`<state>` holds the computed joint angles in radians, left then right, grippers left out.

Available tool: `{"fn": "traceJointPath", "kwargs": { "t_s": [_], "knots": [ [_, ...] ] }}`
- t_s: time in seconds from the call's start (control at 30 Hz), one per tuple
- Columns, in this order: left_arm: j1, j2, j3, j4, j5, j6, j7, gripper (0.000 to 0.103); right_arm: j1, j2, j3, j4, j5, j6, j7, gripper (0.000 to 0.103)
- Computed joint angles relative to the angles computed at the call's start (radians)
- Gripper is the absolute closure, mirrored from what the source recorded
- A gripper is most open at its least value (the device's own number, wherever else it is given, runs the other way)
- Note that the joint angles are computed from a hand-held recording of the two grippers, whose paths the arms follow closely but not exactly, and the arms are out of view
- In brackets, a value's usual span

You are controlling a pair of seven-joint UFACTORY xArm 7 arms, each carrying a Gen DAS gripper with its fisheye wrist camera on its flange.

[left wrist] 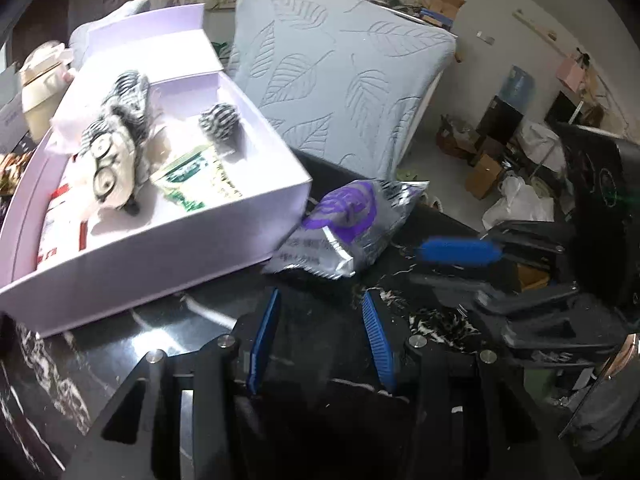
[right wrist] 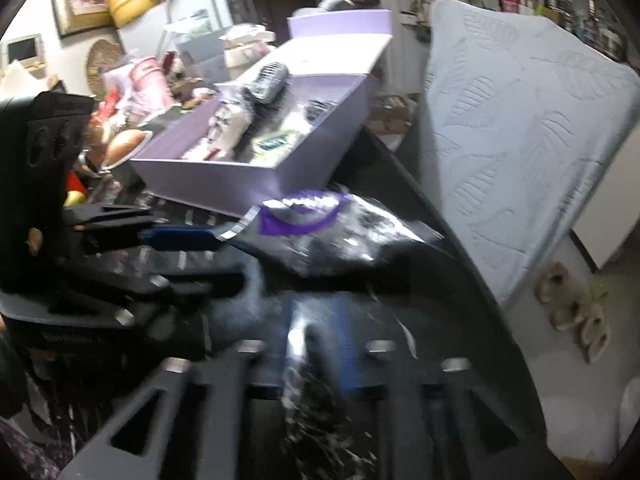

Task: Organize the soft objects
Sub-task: 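Lift the purple foil packet off the table with both grippers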

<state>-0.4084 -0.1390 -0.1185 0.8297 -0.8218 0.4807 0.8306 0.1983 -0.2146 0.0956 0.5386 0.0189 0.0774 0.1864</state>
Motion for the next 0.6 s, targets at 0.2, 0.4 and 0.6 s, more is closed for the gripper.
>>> {"fn": "traceJointPath", "kwargs": {
  "t_s": [0.2,0.4,0.6],
  "knots": [
    [0.011,-0.014,-0.014,-0.013,0.107,-0.013,-0.163,0.061,-0.137,-0.045,0.083,-0.038,-0.102,-0.018,0.126,0.033],
    [-0.015,-0.016,-0.011,0.001,0.1,-0.036,-0.24,0.061,-0.017,-0.028,-0.06,-0.014,-0.041,-0.042,0.01,0.033],
    [0.0,0.052,-0.022,0.085,0.128,0.001,-0.347,0.061,0.239,0.015,-0.291,0.045,0.216,-0.047,-0.304,0.033]
  ]
}}
